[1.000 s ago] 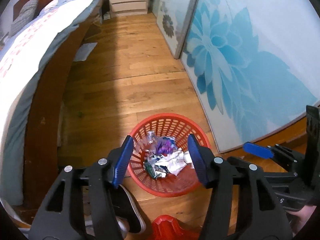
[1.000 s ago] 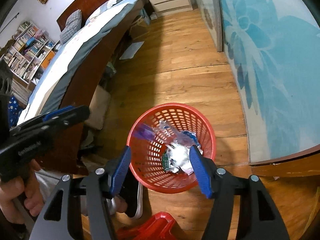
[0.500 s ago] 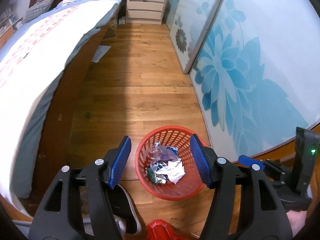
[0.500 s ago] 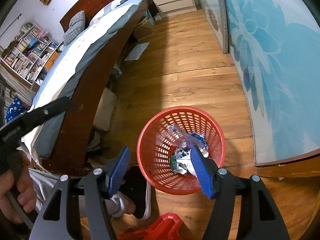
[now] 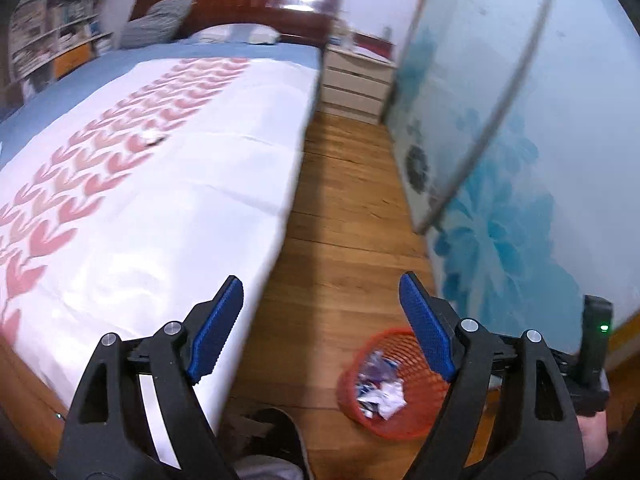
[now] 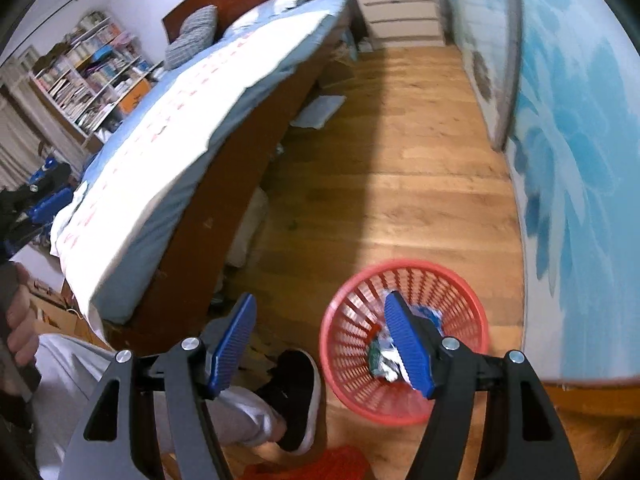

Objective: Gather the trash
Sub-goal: 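Grasp the last white tissue on the bed with the right tool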

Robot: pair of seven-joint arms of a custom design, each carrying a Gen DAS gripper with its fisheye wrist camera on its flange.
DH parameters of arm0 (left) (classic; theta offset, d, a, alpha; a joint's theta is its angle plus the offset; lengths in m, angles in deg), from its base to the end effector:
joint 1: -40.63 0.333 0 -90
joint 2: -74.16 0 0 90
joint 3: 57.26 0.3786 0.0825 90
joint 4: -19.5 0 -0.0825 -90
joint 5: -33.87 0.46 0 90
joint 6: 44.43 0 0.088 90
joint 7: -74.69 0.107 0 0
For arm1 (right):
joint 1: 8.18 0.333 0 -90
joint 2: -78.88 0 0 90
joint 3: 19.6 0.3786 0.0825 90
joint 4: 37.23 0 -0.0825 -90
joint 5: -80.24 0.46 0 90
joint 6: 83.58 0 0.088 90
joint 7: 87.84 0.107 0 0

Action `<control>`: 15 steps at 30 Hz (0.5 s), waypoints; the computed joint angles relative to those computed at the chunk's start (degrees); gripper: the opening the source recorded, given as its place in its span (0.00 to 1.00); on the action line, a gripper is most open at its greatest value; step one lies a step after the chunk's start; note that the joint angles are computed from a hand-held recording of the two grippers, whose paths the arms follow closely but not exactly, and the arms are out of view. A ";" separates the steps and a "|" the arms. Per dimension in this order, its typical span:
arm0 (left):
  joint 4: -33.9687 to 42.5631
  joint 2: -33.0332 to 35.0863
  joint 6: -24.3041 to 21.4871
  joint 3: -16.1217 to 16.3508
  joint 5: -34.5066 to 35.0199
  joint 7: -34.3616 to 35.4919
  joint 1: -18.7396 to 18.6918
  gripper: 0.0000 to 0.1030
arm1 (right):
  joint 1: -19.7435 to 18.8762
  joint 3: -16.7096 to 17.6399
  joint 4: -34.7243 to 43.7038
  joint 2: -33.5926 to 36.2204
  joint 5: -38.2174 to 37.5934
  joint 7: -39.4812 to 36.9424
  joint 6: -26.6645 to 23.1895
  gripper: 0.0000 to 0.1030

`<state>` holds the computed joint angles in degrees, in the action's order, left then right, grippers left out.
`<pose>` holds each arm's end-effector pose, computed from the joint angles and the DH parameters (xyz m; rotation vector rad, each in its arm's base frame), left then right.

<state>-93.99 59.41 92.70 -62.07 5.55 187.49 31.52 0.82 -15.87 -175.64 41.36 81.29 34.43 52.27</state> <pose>0.5668 -0.1510 0.7029 -1.5061 2.2642 -1.0715 0.4239 0.1024 0.6397 -1.4707 2.1051 -0.3409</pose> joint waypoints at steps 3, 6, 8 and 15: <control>3.36 3.31 -1.33 1.92 -1.30 0.26 1.81 0.78 | 1.97 -0.11 5.08 5.37 -3.13 1.77 1.77 0.65; 7.14 7.11 -1.93 2.85 -2.08 -1.17 4.71 0.78 | 8.98 -5.38 11.50 11.87 -6.31 1.54 3.89 0.65; 11.30 10.74 -3.46 3.20 -1.03 -4.46 7.27 0.79 | 10.63 -6.29 17.37 17.56 -5.78 0.01 5.63 0.66; 22.01 20.16 -7.38 2.30 -2.85 -8.21 13.91 0.81 | 4.77 1.60 48.45 43.02 3.96 -17.40 3.17 0.64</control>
<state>-71.97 79.57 85.32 -59.78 2.70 179.28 45.43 5.59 -14.26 -127.18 84.38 85.26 17.02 55.44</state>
